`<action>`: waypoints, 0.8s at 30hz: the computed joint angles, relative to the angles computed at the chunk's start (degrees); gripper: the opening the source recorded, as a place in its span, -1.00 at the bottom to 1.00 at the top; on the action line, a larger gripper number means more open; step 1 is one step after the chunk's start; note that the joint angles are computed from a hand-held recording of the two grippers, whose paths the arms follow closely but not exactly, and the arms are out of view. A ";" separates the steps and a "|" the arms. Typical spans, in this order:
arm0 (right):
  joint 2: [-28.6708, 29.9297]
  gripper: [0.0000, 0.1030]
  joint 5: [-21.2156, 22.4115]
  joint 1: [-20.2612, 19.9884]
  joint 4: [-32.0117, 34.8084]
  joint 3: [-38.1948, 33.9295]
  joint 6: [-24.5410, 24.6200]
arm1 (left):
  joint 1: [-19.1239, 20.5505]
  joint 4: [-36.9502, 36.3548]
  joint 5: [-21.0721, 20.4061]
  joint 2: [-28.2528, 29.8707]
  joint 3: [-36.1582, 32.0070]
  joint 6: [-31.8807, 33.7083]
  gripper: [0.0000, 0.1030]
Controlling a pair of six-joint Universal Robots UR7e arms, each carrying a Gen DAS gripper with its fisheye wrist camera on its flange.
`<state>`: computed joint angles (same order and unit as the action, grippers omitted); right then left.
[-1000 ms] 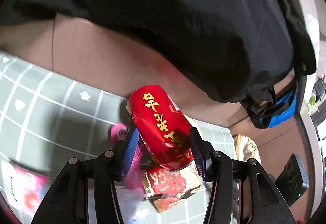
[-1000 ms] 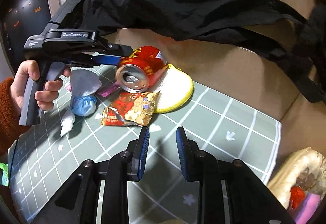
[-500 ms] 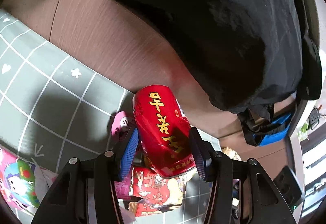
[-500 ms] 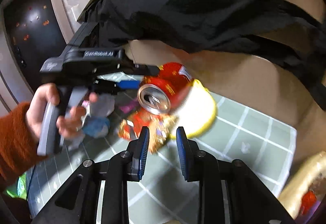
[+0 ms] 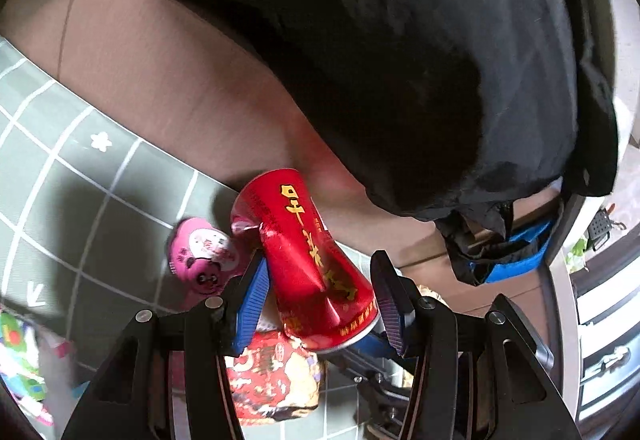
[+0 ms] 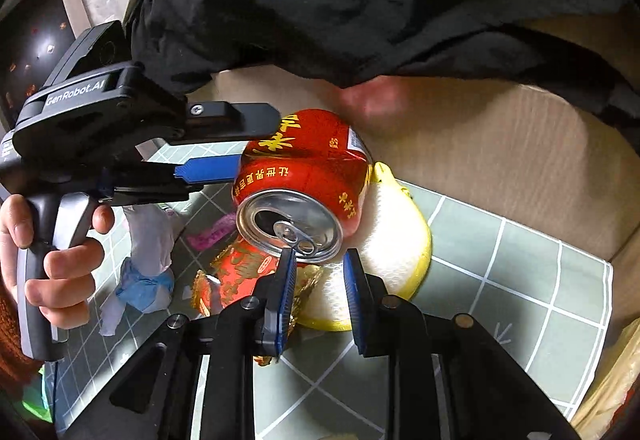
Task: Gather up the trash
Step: 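Grasp the red drink can with the left gripper and lift it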
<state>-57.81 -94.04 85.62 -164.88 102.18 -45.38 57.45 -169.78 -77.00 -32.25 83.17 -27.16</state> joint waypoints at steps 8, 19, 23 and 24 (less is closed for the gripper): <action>-2.41 -0.54 1.10 -0.73 -0.18 2.10 -1.74 | -0.12 1.53 1.32 1.82 -1.97 -1.72 -0.25; -1.52 -0.29 1.69 -1.61 0.65 -2.89 7.93 | -5.38 -8.87 12.76 -8.56 13.45 0.39 -0.46; 0.71 -0.29 1.31 -2.14 3.59 -5.73 11.50 | -8.31 -9.63 19.24 -13.45 20.36 1.44 -0.46; 1.31 -0.29 0.84 -2.09 4.30 -6.38 11.57 | -9.15 -9.54 20.71 -14.65 22.23 1.46 -0.46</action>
